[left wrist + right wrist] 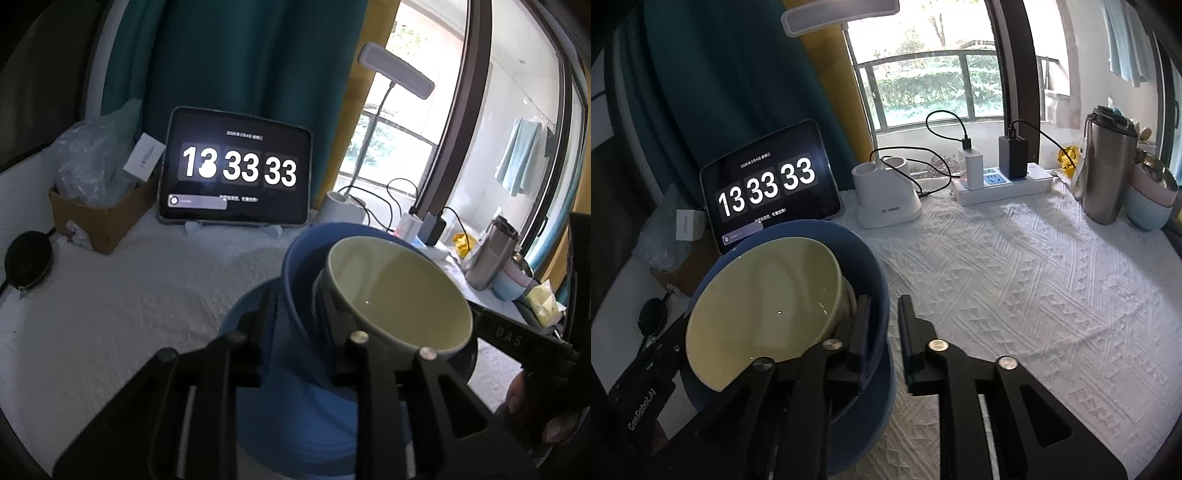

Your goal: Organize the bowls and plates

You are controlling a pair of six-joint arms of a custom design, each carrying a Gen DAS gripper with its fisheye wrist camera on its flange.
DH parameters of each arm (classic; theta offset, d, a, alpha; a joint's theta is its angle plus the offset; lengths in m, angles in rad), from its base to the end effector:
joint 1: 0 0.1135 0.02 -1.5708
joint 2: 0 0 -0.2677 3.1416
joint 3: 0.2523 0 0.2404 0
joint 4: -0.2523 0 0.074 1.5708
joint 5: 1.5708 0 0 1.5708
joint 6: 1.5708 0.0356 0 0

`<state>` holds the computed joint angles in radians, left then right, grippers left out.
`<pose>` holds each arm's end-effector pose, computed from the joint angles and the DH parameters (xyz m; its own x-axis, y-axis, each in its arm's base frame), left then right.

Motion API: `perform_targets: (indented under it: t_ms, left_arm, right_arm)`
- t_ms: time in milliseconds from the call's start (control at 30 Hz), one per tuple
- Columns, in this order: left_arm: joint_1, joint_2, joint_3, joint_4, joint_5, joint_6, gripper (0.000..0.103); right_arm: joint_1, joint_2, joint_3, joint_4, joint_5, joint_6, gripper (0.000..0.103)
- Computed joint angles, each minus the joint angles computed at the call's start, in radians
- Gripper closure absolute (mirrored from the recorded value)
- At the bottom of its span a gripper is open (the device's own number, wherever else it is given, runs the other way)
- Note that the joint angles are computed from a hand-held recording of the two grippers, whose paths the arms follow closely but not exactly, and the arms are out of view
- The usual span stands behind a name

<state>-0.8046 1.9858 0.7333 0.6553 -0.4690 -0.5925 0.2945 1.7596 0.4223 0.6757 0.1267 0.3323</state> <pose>0.2510 -0.2376 0.0967 -0.5377 -0.1597 -0.8279 0.1005 0.9628 -0.2509 0.2585 0.0737 0.0967 -0.6186 0.1505 -0.7712 0.0098 0.9829 0.1840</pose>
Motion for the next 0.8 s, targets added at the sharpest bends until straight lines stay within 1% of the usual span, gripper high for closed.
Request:
perform_targets:
  t_ms: [33,67,100,133,167,233,333,400,433,467,500,700,767,800]
  left_arm:
    - [-0.001,-0.002,-0.003,-0.001,-0.004,-0.001,0.074]
    - [-0.005,-0.006,-0.007,-0.006,-0.015,-0.005,0.069]
    - [-0.008,-0.011,-0.013,-0.006,-0.026,-0.01,0.063]
    - [-0.012,-0.015,-0.022,-0.002,-0.037,-0.014,0.061]
    - [-0.015,-0.021,-0.03,0.002,-0.042,-0.016,0.059]
    - [-0.024,-0.033,-0.042,-0.003,-0.057,-0.016,0.058]
    - [-0.045,-0.054,-0.068,0.014,-0.086,-0.014,0.055]
    - [-0.065,-0.069,-0.084,0.025,-0.111,-0.014,0.047]
    - [-0.074,-0.075,-0.092,0.032,-0.119,-0.013,0.045]
    - [-0.083,-0.081,-0.097,0.036,-0.127,-0.011,0.041]
    - [-0.097,-0.088,-0.106,0.048,-0.137,-0.007,0.039]
    - [-0.175,-0.099,-0.116,0.068,-0.208,0.025,0.035]
    - [-0.201,-0.099,-0.108,0.049,-0.237,0.025,0.034]
    - [-0.213,-0.098,-0.099,0.027,-0.256,0.017,0.031]
  right_arm:
    - [-0.004,0.001,-0.005,0.008,0.0,-0.004,0.078]
    - [-0.006,0.002,-0.01,0.015,-0.002,-0.007,0.076]
    - [-0.012,0.004,-0.016,0.027,-0.006,-0.012,0.072]
    - [-0.017,0.004,-0.021,0.033,-0.008,-0.014,0.068]
    - [-0.022,0.004,-0.024,0.036,-0.013,-0.015,0.067]
    - [-0.033,0.002,-0.03,0.04,-0.026,-0.021,0.062]
    - [-0.034,-0.007,-0.045,0.051,-0.023,-0.041,0.058]
    - [-0.034,-0.018,-0.059,0.058,-0.024,-0.052,0.057]
    - [-0.033,-0.023,-0.067,0.061,-0.024,-0.057,0.056]
    - [-0.031,-0.03,-0.076,0.066,-0.023,-0.063,0.056]
    - [-0.029,-0.038,-0.088,0.074,-0.019,-0.069,0.054]
    - [-0.032,-0.097,-0.161,0.11,-0.029,-0.101,0.047]
    - [-0.035,-0.126,-0.19,0.12,-0.03,-0.11,0.046]
    - [-0.038,-0.143,-0.205,0.124,-0.032,-0.115,0.046]
